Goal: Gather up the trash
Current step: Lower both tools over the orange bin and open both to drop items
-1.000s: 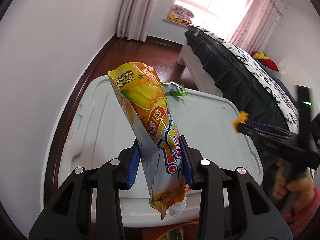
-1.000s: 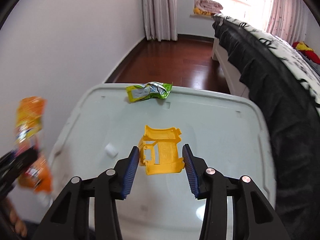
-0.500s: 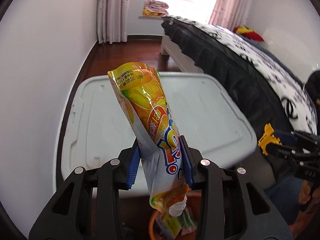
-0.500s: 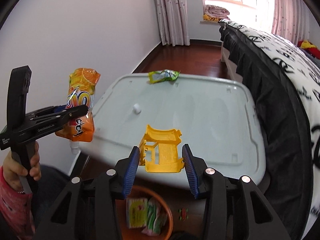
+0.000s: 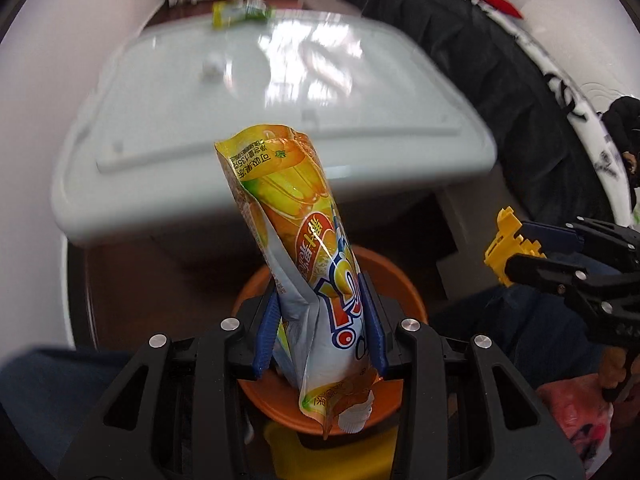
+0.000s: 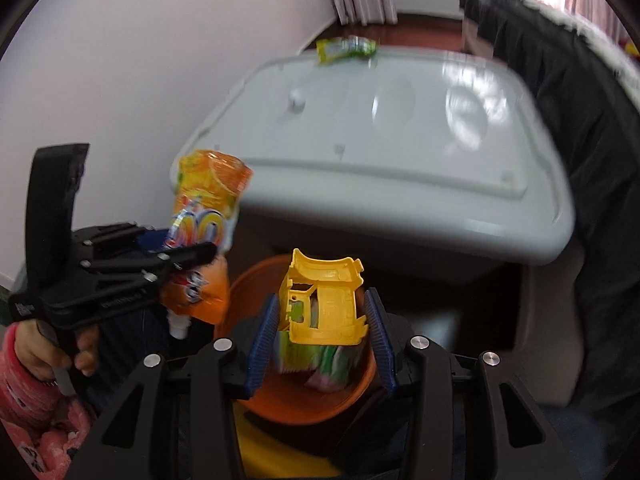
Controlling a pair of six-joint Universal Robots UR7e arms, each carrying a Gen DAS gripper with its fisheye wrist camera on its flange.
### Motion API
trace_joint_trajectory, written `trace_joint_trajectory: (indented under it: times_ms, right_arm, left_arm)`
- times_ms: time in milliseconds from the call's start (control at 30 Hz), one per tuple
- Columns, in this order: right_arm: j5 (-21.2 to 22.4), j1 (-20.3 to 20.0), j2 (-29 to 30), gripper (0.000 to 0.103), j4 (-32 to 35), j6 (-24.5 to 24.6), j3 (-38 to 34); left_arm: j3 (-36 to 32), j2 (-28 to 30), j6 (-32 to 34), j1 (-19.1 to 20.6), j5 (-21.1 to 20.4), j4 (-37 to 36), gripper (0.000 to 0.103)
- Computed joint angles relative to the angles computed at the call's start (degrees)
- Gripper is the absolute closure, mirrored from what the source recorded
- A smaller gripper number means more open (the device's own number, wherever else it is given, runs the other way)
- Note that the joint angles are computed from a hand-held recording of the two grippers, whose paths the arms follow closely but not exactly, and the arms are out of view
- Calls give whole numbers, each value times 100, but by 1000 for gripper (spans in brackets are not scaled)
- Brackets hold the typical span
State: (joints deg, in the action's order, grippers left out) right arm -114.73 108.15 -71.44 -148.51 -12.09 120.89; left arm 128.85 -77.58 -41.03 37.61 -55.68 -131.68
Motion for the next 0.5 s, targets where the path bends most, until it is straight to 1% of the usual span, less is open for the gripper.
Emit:
trace_joint_trajectory:
  times_ms: [167,200,267,367,500]
  right_arm:
    - [-73,-118,218,60,376,215,29]
    - [-14,-165,257,60,505,243,-5]
    - [32,-238,350,60,667,297,-56]
    - [-11,-362,560,60,929,412,-142]
    - [33,-470,663,60,1222,572,-201]
  left_arm:
    - [134,242,-229,251,-407,-16,67]
    - [149,295,-265,285,-457,16,67]
    - [171,422,-291,355,-540,24,67]
    - [160,572,-324,424,-604,52,67]
    - [76,742,-377,531,-644,194,66]
